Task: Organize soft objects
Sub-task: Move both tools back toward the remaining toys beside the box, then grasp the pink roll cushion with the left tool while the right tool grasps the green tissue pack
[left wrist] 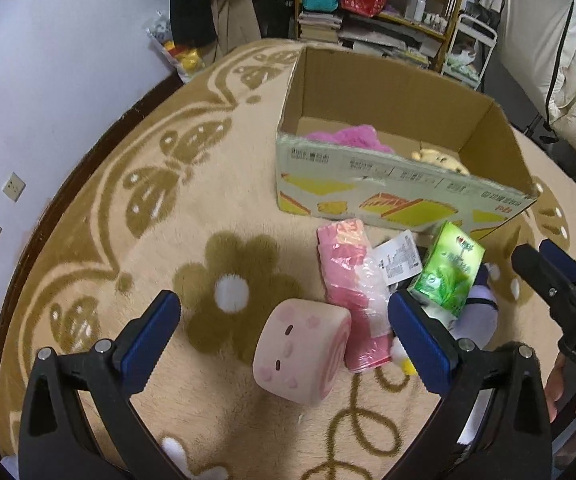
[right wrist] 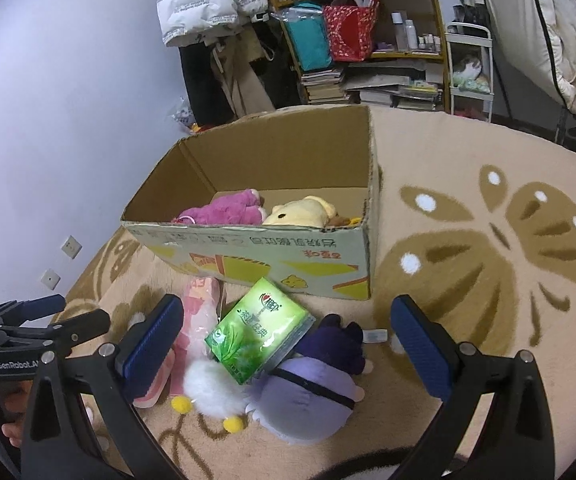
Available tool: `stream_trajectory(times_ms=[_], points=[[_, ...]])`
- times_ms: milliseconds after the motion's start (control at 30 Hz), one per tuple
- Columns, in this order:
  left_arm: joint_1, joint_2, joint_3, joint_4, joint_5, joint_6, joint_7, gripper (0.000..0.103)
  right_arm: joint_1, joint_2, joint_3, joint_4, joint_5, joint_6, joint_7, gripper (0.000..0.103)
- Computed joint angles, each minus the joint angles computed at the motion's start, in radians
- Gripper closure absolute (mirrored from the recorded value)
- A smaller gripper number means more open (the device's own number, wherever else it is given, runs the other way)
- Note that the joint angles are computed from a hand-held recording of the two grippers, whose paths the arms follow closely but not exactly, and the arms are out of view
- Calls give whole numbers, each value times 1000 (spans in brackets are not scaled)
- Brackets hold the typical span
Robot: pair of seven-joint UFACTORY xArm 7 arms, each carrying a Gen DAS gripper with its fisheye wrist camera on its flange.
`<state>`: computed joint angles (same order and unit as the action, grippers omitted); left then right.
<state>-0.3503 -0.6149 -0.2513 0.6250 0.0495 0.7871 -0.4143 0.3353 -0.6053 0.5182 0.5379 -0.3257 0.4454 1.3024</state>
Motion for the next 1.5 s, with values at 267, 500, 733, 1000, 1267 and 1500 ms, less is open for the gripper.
stream_trajectory(times_ms=[267,500,733,1000,1267,1500], points=[[-22,59,9,13,-20,15,26,1,-17,57,3,3,-20,-59,2,0],[-35,127,14,28,-40,33,45,1,-11,82,-6,3,-25,-75,-3,0],[-44,164,25,25,-62,40,59,1,-28,96,4,-6,-51,-123,-3,0],[-35,197,40,24,-84,45,61,1,-37,127,6,0,-66,-147,-20,0],[-37,222,61,13,-106,7,98,43,-74,161,31,14,-121,-178,-33,2],[-31,231,57,19,-109,-10,118,57,-94,194,38,24,-163,-194,-36,2]])
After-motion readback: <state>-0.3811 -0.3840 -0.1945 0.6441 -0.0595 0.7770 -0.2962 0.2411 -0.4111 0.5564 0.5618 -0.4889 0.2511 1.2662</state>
